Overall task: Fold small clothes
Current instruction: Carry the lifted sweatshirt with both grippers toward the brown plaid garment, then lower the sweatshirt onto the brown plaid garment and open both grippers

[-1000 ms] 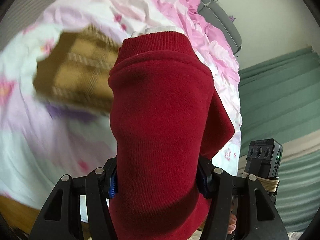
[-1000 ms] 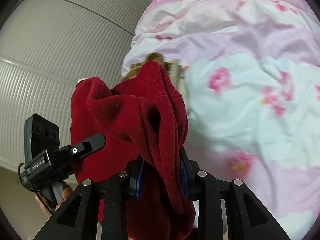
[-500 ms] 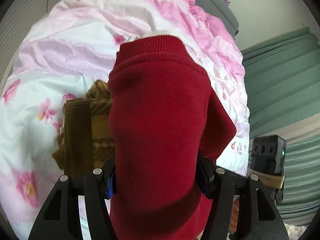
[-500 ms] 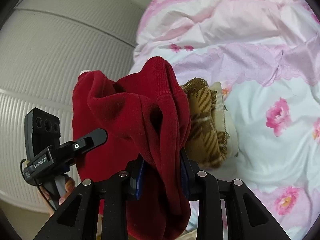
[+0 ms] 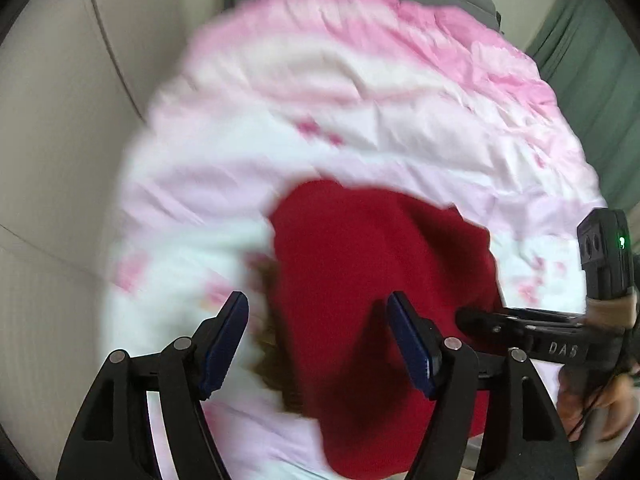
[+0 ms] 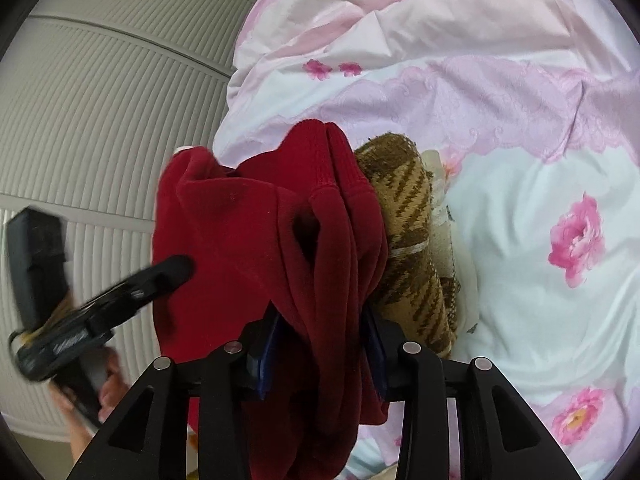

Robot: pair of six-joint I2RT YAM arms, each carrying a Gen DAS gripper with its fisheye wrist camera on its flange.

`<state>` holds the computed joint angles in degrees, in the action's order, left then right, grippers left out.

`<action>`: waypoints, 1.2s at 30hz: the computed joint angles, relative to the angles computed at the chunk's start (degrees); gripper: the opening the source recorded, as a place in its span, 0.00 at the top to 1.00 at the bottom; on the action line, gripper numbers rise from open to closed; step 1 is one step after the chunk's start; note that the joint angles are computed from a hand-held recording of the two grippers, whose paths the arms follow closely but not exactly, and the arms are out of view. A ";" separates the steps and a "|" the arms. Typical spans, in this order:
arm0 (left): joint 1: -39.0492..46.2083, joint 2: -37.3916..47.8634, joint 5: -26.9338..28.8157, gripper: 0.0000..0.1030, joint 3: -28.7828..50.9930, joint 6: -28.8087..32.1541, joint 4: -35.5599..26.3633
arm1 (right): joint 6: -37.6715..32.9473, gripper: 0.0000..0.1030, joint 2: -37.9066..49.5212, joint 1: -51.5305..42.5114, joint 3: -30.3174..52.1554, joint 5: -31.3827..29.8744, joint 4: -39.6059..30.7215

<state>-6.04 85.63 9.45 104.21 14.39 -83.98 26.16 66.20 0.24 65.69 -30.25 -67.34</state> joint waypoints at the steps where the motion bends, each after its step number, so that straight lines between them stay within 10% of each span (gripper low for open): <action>1: 0.56 -2.21 1.24 0.29 -0.42 -0.54 -0.10 | -0.01 0.64 0.07 0.11 0.20 0.47 -0.08; 12: -8.24 -15.01 0.14 0.27 -23.39 -7.67 6.53 | -0.11 0.64 -0.60 0.16 -0.37 4.26 0.81; 20: -6.85 -9.99 8.45 0.01 -32.41 -8.14 13.36 | -2.66 0.54 0.63 -0.47 -3.91 8.49 2.57; 36: 1.04 -11.51 8.60 0.10 -18.87 -4.77 3.67 | -5.64 0.48 2.98 1.86 3.98 8.77 -3.92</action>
<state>-5.00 74.12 18.04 85.34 9.62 -80.31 20.53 69.18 2.10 69.67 -21.49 -71.26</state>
